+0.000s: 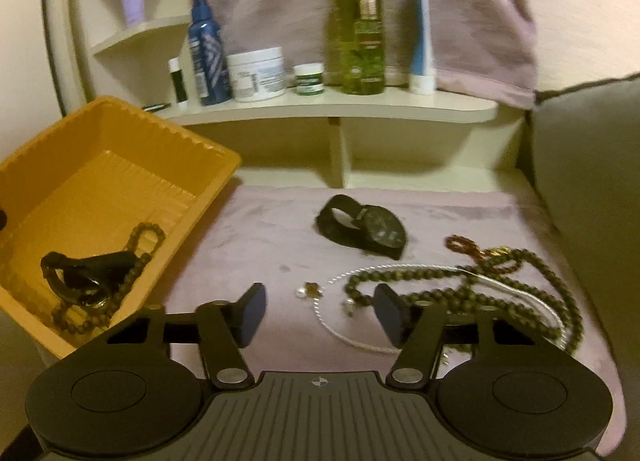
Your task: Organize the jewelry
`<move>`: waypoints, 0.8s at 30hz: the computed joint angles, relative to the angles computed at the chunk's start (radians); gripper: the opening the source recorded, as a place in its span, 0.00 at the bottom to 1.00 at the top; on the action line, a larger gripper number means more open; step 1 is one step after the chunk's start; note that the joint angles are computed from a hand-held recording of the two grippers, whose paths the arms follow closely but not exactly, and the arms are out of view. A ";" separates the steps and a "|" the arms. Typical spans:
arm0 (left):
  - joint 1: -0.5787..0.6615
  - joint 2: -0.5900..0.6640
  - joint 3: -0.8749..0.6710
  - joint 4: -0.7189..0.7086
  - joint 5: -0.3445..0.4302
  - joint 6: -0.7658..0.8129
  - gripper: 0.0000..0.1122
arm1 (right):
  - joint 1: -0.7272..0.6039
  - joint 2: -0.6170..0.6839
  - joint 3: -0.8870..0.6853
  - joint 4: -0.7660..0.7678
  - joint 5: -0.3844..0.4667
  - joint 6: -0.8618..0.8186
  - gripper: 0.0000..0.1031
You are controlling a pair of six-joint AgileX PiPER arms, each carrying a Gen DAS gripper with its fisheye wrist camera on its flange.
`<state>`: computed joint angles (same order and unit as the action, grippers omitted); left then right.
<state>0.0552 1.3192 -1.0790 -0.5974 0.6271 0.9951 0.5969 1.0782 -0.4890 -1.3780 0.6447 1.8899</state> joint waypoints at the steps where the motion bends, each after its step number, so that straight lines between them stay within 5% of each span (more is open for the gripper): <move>1: 0.000 -0.001 0.002 0.000 -0.001 0.000 0.06 | -0.013 0.019 -0.007 -0.012 -0.017 0.003 0.47; 14: 0.003 0.002 0.004 -0.003 -0.003 0.009 0.06 | -0.074 0.168 -0.080 -0.053 -0.044 0.023 0.17; 24: 0.006 0.006 0.007 -0.012 -0.006 0.020 0.06 | -0.004 0.104 -0.107 -0.032 0.021 -0.003 0.17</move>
